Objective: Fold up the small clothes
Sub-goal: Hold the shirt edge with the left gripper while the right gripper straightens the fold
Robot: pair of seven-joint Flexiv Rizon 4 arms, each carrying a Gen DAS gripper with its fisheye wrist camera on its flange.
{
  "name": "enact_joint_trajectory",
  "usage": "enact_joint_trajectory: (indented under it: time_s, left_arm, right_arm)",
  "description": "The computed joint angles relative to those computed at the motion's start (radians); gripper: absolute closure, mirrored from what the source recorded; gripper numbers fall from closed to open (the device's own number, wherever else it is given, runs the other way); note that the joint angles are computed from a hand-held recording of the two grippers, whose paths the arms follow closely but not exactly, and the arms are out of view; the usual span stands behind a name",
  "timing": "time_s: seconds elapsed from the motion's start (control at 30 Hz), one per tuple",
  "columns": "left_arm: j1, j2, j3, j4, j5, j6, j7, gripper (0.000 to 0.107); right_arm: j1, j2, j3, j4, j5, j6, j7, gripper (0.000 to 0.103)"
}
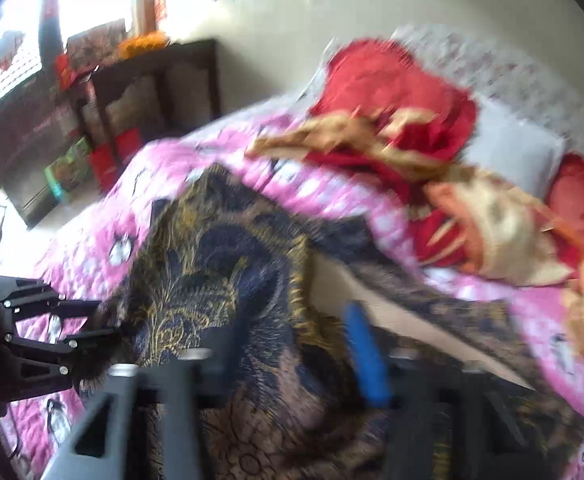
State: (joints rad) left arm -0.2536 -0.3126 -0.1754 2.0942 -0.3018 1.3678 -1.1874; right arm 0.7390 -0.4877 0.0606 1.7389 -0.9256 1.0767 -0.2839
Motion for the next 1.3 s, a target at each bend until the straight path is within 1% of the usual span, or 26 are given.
enact_joint_trajectory:
  time_s: [0.07, 0.1, 0.17, 0.2, 0.23, 0.27, 0.3, 0.33, 0.37, 0.43, 0.5, 0.53, 0.57, 0.6, 0.67, 0.7, 0.77, 0.83, 0.97, 1.03, 1.1, 1.13, 1.2, 1.23, 1.27, 1.3]
  left_arm:
    - [0.003, -0.006, -0.004, -0.003, -0.003, 0.000, 0.003, 0.074]
    - [0.003, -0.008, -0.005, -0.003, -0.004, 0.002, 0.003, 0.074]
    - [0.004, -0.011, -0.005, -0.003, -0.005, 0.000, 0.002, 0.074]
    - [0.005, -0.014, -0.006, -0.005, -0.006, -0.001, 0.003, 0.074]
    - [0.006, -0.014, -0.007, -0.005, -0.008, -0.003, 0.003, 0.074]
    - [0.010, -0.013, -0.012, -0.003, -0.014, -0.003, 0.008, 0.074]
    - [0.014, -0.014, -0.018, -0.002, -0.022, -0.001, 0.013, 0.074]
    - [0.015, -0.014, -0.020, -0.001, -0.025, 0.000, 0.015, 0.074]
    - [0.015, -0.015, -0.021, 0.000, -0.026, 0.001, 0.018, 0.074]
    - [0.013, -0.015, -0.017, -0.002, -0.025, 0.001, 0.017, 0.074]
    - [0.007, -0.017, -0.010, -0.006, -0.015, 0.000, 0.014, 0.074]
    - [0.004, -0.018, -0.007, -0.007, -0.011, -0.001, 0.011, 0.074]
    - [0.000, -0.019, -0.003, -0.011, -0.005, -0.004, 0.006, 0.073]
    - [-0.003, -0.019, 0.002, -0.012, 0.000, -0.005, -0.001, 0.068]
    - [0.001, -0.022, -0.003, -0.013, -0.008, -0.006, -0.006, 0.065]
    - [0.004, -0.023, -0.006, -0.013, -0.011, -0.012, -0.006, 0.065]
    - [0.006, -0.024, -0.009, -0.012, -0.017, -0.013, -0.007, 0.065]
    - [0.006, -0.024, -0.008, -0.012, -0.017, -0.017, -0.009, 0.065]
    - [0.005, -0.018, -0.009, -0.007, -0.014, -0.012, -0.008, 0.065]
    - [0.003, -0.018, -0.006, -0.009, -0.012, -0.017, -0.010, 0.065]
    - [0.001, -0.017, -0.004, -0.009, -0.010, -0.019, -0.014, 0.065]
    - [0.002, -0.016, -0.005, -0.008, -0.011, -0.020, -0.013, 0.065]
    - [0.004, -0.015, -0.006, -0.007, -0.012, -0.019, -0.009, 0.065]
    - [0.004, -0.014, -0.006, -0.006, -0.011, -0.020, -0.007, 0.065]
    - [0.005, -0.013, -0.007, -0.005, -0.013, -0.020, -0.005, 0.065]
    - [0.009, -0.011, -0.013, -0.002, -0.021, -0.019, 0.000, 0.065]
  right_arm:
    - [0.012, -0.025, 0.013, -0.044, 0.044, -0.120, -0.074, 0.100]
    - [0.024, -0.024, -0.004, -0.044, 0.018, -0.143, -0.060, 0.100]
    - [0.045, -0.007, -0.053, -0.022, -0.092, -0.139, 0.069, 0.100]
    - [0.031, -0.003, -0.054, -0.010, -0.128, -0.098, 0.117, 0.100]
    - [-0.012, -0.007, -0.026, -0.002, -0.102, -0.009, 0.112, 0.100]
    - [-0.051, -0.013, 0.011, 0.005, -0.029, 0.071, 0.068, 0.097]
    - [-0.063, -0.005, 0.020, 0.019, -0.005, 0.090, 0.059, 0.093]
    - [-0.047, 0.011, 0.002, 0.032, -0.012, 0.058, 0.073, 0.086]
    - [-0.022, 0.036, -0.018, 0.049, -0.033, -0.017, 0.086, 0.084]
    - [-0.037, 0.064, -0.003, 0.078, -0.045, -0.050, 0.051, 0.082]
    - [-0.062, 0.082, 0.031, 0.098, -0.005, -0.080, -0.026, 0.062]
    - [-0.065, 0.091, 0.034, 0.109, -0.006, -0.097, -0.036, 0.047]
    - [-0.071, 0.097, 0.034, 0.124, -0.018, -0.095, -0.039, 0.044]
    - [-0.080, 0.095, 0.044, 0.127, -0.004, -0.095, -0.059, 0.044]
    - [-0.091, 0.078, 0.071, 0.109, 0.069, -0.128, -0.125, 0.044]
    - [-0.092, 0.070, 0.074, 0.110, 0.081, -0.116, -0.137, 0.046]
    - [-0.058, 0.067, 0.040, 0.112, 0.014, -0.147, -0.105, 0.083]
    - [-0.051, 0.074, 0.032, 0.117, -0.022, -0.154, -0.068, 0.098]
    - [-0.056, 0.120, 0.010, 0.156, -0.146, -0.146, 0.125, 0.099]
    - [-0.079, 0.114, 0.026, 0.155, -0.120, -0.151, 0.175, 0.099]
    - [-0.087, 0.089, 0.041, 0.139, -0.080, -0.160, 0.174, 0.099]
    - [-0.082, 0.077, 0.042, 0.125, -0.074, -0.176, 0.166, 0.098]
    - [-0.064, 0.079, 0.044, 0.108, -0.067, -0.229, 0.167, 0.077]
    - [-0.057, 0.091, 0.044, 0.110, -0.073, -0.241, 0.189, 0.058]
    - [-0.049, 0.116, 0.036, 0.129, -0.119, -0.227, 0.253, 0.049]
    - [-0.048, 0.138, 0.032, 0.148, -0.169, -0.211, 0.310, 0.048]
